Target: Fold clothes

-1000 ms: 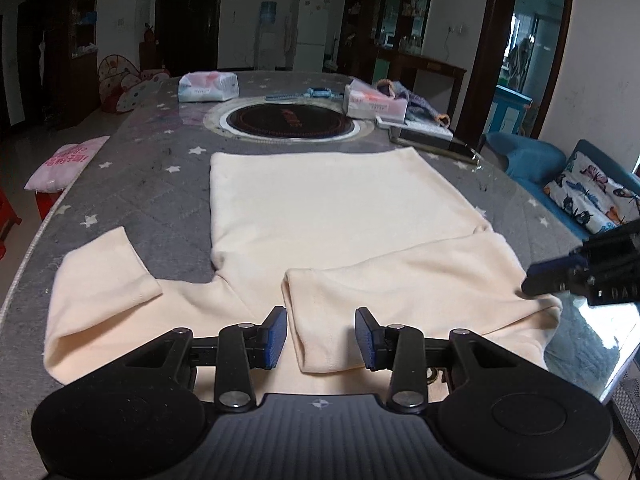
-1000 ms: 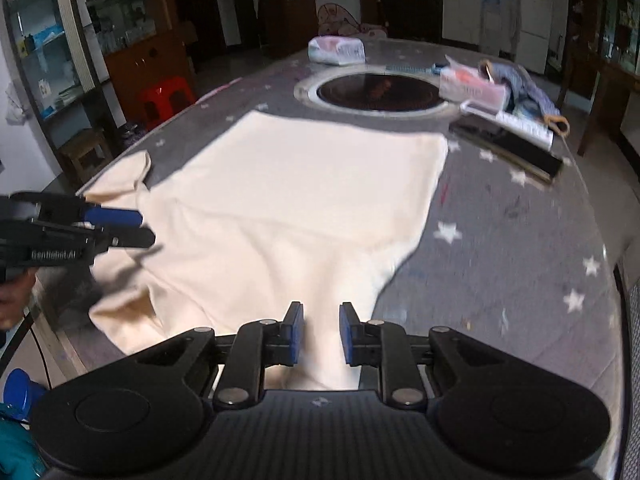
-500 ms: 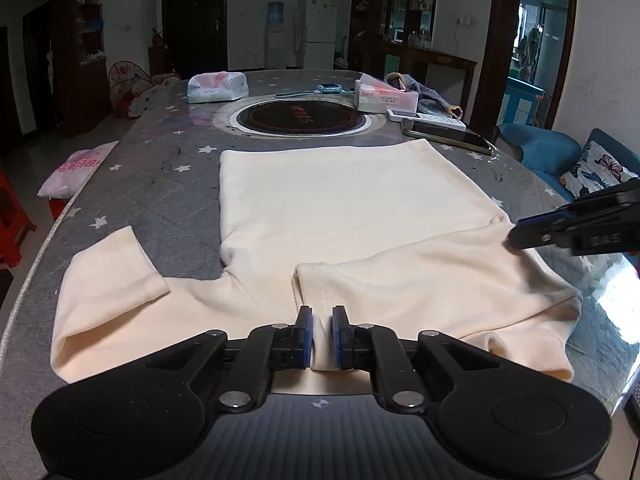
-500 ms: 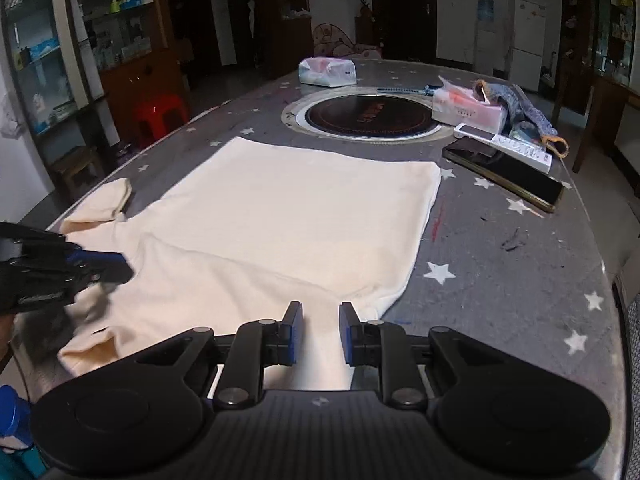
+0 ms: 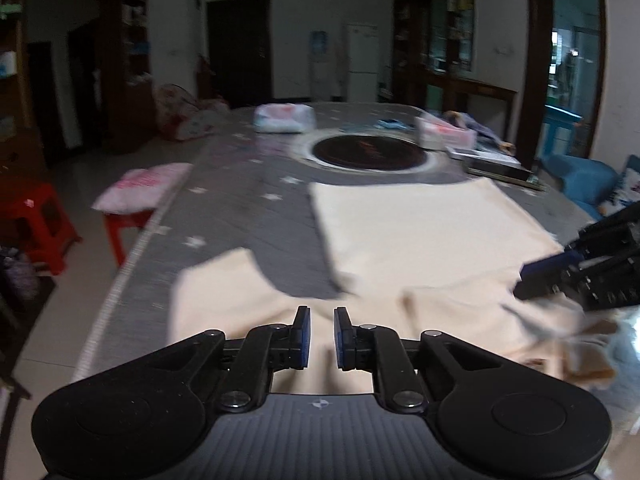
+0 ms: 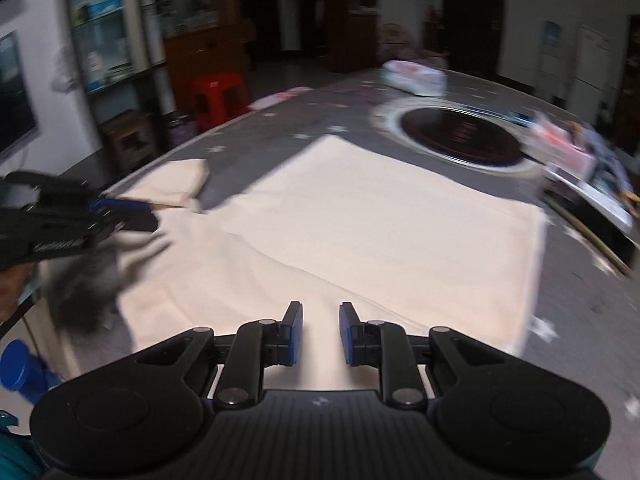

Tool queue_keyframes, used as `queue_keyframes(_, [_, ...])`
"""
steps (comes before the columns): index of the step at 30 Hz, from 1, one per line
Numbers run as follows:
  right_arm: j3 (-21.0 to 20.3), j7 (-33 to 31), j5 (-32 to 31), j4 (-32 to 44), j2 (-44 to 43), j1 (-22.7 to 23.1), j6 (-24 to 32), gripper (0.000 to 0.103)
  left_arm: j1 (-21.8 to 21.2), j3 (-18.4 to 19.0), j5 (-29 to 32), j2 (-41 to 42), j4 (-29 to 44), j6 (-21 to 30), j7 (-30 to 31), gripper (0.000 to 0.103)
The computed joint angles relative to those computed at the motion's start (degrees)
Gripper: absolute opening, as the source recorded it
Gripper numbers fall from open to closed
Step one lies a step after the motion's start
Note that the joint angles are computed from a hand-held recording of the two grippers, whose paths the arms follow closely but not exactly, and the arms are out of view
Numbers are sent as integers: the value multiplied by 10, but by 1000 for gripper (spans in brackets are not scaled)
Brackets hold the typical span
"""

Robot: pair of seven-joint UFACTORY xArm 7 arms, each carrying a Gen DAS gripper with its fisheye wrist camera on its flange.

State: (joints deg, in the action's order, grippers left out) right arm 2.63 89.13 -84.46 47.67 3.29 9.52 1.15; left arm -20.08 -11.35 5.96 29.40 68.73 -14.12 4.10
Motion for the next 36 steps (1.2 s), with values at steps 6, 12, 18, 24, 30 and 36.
queue_keyframes(6, [0,-118,93,68,72,35,-5,17,-18,38,-1,15,20,-1,27,39])
queue_keyframes(12, [-15,-193,154,109,116,75,14,14,-9,34,-2,36,43,14,39,35])
queue_keyframes(18, [-62,-191,152,93,89,120,1,14,37,-8,15,43,40,10,47,28])
queue_keyframes(24, [-47,-295,275,80,109,109,-19,15,55,-30,37,57,51,15,60,28])
queue_keyframes(30, [-95,-317,304,66,92,157,-39,15,69,-45,24,70,73,35,55,5])
queue_keyframes(36, [-166,-299,325,38,68,212,-62,15,183,-166,21,79,74,50,39,3])
